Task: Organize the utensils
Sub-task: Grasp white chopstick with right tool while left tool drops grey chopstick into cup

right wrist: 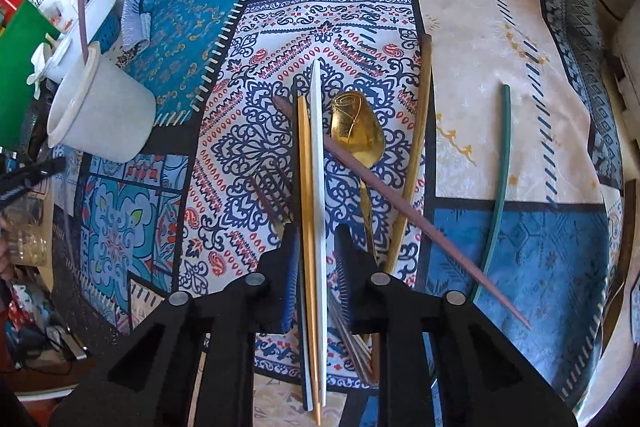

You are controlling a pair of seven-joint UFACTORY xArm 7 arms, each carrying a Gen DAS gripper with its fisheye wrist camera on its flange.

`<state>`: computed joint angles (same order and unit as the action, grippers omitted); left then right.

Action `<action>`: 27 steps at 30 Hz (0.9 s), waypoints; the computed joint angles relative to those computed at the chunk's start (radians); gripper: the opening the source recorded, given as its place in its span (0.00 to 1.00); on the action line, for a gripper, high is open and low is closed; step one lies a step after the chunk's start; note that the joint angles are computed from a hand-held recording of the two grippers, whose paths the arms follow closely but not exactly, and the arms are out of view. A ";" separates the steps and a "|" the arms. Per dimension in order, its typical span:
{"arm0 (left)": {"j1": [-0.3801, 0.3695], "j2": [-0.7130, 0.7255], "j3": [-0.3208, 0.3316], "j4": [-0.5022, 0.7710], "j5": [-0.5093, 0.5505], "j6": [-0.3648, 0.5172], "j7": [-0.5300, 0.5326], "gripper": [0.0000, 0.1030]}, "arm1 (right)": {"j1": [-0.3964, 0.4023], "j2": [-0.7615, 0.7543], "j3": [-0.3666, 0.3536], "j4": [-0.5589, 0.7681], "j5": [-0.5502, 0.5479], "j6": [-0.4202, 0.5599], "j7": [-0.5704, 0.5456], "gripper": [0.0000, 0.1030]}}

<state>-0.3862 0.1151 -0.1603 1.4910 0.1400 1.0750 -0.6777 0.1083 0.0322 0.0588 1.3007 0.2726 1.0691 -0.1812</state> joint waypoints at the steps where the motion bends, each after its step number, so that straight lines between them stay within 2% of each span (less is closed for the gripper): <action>1: -0.008 -0.015 -0.002 0.002 0.022 -0.005 -0.024 0.04 | 0.001 0.009 0.000 0.010 -0.008 0.006 0.000 0.14; 6: -0.020 -0.107 -0.017 0.019 0.124 -0.014 -0.101 0.04 | -0.004 0.052 0.000 0.059 -0.019 0.036 0.003 0.13; 12: -0.034 -0.111 -0.042 0.105 0.246 -0.038 -0.148 0.04 | -0.013 0.082 0.004 0.091 -0.005 0.055 -0.026 0.12; 15: -0.046 -0.061 -0.049 0.203 0.300 -0.037 -0.148 0.04 | -0.007 0.118 0.008 0.120 -0.028 0.073 -0.015 0.09; 19: -0.076 -0.002 -0.032 0.300 0.346 -0.046 -0.140 0.03 | -0.001 0.114 0.013 0.105 -0.033 0.043 -0.010 0.06; 24: -0.108 0.085 -0.001 0.384 0.331 -0.054 -0.111 0.04 | -0.001 0.093 0.014 0.070 -0.016 0.012 0.001 0.06; 27: -0.131 0.149 0.018 0.435 0.312 -0.012 -0.076 0.03 | -0.011 0.063 0.007 0.041 0.005 -0.004 -0.008 0.06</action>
